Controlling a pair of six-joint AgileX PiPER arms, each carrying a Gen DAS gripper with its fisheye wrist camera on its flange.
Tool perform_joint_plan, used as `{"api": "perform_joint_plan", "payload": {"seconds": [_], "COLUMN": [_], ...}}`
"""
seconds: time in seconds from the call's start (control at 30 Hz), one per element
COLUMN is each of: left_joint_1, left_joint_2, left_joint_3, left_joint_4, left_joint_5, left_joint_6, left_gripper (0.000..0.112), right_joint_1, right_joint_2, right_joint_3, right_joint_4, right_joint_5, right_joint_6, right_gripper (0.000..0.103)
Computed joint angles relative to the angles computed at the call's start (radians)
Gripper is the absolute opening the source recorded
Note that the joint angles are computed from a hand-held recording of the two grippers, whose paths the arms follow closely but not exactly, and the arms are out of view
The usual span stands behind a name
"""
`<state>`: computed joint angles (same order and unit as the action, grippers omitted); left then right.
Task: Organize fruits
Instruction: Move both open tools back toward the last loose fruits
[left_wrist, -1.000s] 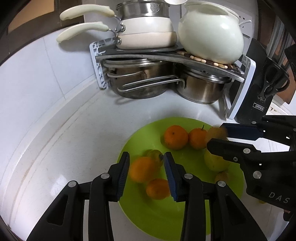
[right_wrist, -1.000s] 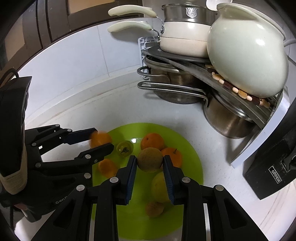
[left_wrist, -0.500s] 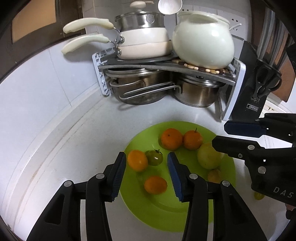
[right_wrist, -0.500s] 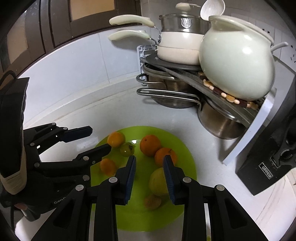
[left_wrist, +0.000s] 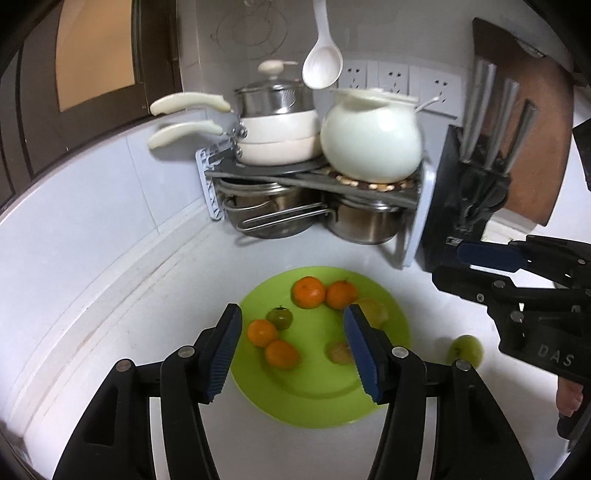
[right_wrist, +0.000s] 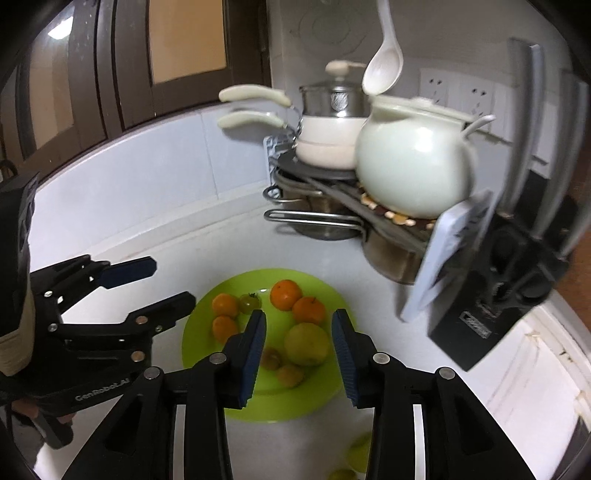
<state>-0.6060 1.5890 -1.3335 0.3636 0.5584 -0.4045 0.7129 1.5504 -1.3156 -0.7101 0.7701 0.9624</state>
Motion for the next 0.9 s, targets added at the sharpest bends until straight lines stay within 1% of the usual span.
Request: {"api": "perform_joint_plan", "payload": {"seconds": [0.1, 0.27, 0.5, 0.63, 0.9], "left_joint_1": [-0.033, -0.108, -0.208, -0.251, -0.321], "left_joint_2": [-0.031, -0.063, -0.041, -0.02, 0.044], "left_joint_3": [0.025, 0.066, 0.087, 0.094, 0.109], "left_joint_4": [0.014, 0.086, 0.14, 0.158, 0.185], "left_joint_5": [0.001, 0.001, 0.007, 0.003, -0.014], "left_joint_6": [-0.035, -0.134, -0.233, -0.277, -0.37], "left_gripper": [0.058, 0.059, 0.059, 0.059, 0.059], "right_joint_1": [0.013, 0.026, 0.012, -0.014, -0.109], "right_joint_2": [-0.055, -0.136, -0.243, -0.29, -0.339], "right_joint_3": [0.043, 0.119, 0.245, 0.309, 0.407], "right_joint_4": [-0.033, -0.07, -0.05, -0.014, 0.124], "right_joint_5": [0.019, 0.045, 0.05, 0.027, -0.07], "right_joint_6": [0.034, 0.075, 0.054, 0.006, -0.16], "right_gripper": [0.038, 0.038, 0.038, 0.038, 0.038]}}
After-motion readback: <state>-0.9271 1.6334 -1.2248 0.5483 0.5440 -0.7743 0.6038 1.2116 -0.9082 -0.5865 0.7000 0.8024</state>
